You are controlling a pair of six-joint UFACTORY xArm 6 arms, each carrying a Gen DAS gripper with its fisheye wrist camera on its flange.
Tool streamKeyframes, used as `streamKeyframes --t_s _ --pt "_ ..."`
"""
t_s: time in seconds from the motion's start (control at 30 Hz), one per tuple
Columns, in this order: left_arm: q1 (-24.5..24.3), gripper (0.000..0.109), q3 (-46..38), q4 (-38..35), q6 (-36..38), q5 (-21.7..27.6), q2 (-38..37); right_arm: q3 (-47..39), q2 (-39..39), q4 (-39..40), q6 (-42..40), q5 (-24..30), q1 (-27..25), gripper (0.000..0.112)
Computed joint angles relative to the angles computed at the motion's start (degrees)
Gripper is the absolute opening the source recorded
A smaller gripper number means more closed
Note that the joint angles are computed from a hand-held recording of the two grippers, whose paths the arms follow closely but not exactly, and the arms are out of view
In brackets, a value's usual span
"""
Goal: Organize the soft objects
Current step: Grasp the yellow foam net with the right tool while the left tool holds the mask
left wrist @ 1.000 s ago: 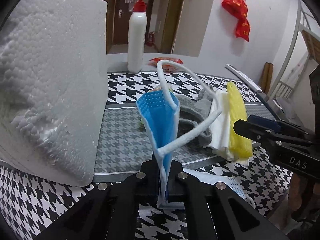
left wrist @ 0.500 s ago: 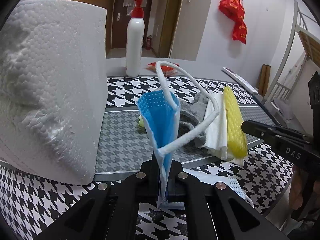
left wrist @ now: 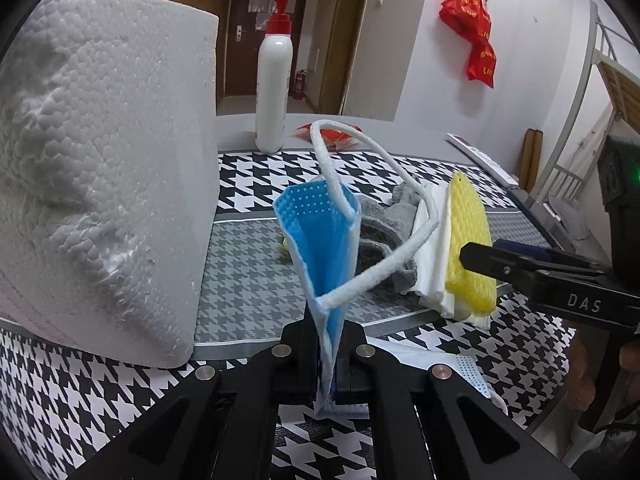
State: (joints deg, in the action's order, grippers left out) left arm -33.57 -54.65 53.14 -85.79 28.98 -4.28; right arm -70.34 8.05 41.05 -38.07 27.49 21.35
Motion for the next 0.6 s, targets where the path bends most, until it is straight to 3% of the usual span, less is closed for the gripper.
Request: streamKeyframes --t_s 0.07,0.17,0.4,0.5,0.6 --pt "0.16 0.004 -0.01 -0.26 0.25 -0.27 0.16 -0.52 0.49 0.41 -0.10 0.81 -0.07 0.072" --pt "0.40 0.004 -0.19 -0.89 0.87 -0.82 0.53 -0.94 0.90 0.03 -0.12 1.26 0.09 0.053" --pt "0.63 0.004 -0.26 -0.80 1.08 -1.41 0.77 -1.08 1.08 -0.02 -1.34 1.95 0.45 0.024" --pt "0.59 0.004 -0.07 -0.06 0.52 -1.58 0.55 -0.42 0.17 2.48 -2.98 1.24 0.31 0.014" --pt "0.39 0.003 0.69 0.74 0.02 -2.15 -0.39 0.42 -1.40 5.52 -4.99 1.14 -0.26 0.014"
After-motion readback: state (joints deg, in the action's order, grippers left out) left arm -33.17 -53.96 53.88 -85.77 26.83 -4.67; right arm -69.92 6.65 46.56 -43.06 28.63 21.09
